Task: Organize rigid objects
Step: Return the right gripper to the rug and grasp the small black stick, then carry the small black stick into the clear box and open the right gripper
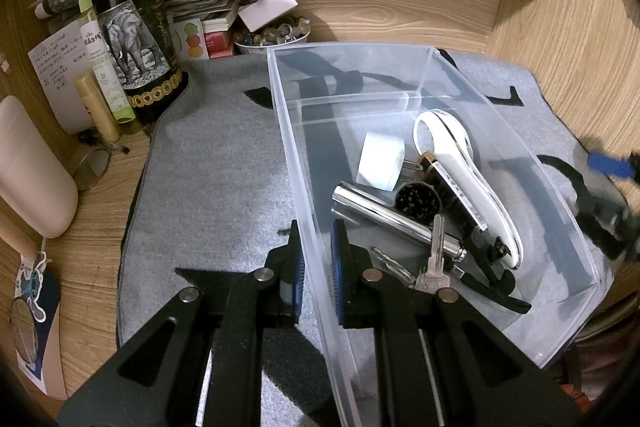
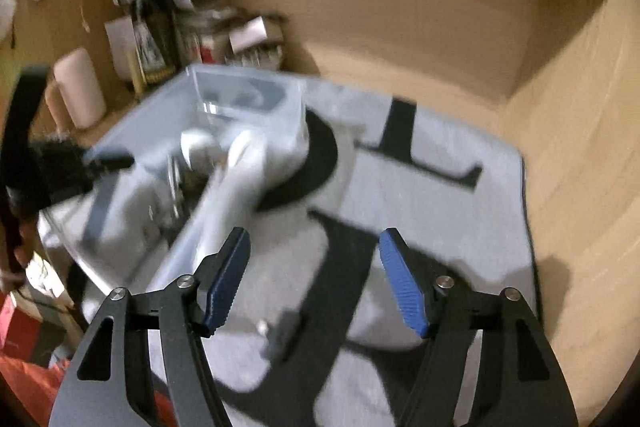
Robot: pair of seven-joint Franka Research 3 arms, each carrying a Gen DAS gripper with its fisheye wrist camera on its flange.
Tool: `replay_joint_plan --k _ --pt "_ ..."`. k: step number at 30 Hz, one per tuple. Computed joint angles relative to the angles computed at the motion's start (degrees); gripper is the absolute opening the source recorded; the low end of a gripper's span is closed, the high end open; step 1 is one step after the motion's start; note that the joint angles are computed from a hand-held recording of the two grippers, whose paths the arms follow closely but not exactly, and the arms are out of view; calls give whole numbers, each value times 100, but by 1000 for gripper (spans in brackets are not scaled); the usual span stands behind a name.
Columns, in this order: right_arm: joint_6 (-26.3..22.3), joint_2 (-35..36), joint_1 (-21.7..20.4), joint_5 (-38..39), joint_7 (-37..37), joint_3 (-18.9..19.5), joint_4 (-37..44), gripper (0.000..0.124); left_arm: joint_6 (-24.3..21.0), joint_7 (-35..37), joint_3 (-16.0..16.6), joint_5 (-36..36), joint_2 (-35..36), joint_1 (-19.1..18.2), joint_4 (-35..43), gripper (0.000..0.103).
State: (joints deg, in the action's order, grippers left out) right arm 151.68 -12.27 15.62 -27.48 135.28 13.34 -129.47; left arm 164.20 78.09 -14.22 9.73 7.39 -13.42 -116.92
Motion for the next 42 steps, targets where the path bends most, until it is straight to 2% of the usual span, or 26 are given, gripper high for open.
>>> replay_joint_plan --k 5,11,12,16,17,26,42 --pt "-96 13 168 415 -169 -24 -306 64 2 -15 6 27 0 -4 -1 11" --pt "8 99 279 716 -230 -23 -528 62 1 -12 0 10 0 -2 -2 11" --pt "135 60 237 599 -76 3 -599 58 0 -22 2 19 1 -4 -1 11" --pt "236 11 246 679 -158 -22 -637 28 3 -14 0 15 -4 1 -9 11" --pt "235 1 237 679 -159 -10 -646 26 3 -14 0 15 -4 1 -9 11" --pt "220 -2 90 498 -9 49 -555 25 5 -16 1 20 -6 -3 -12 11" --pt "537 219 -180 -962 616 122 296 25 6 -44 5 50 -6 -9 -12 11"
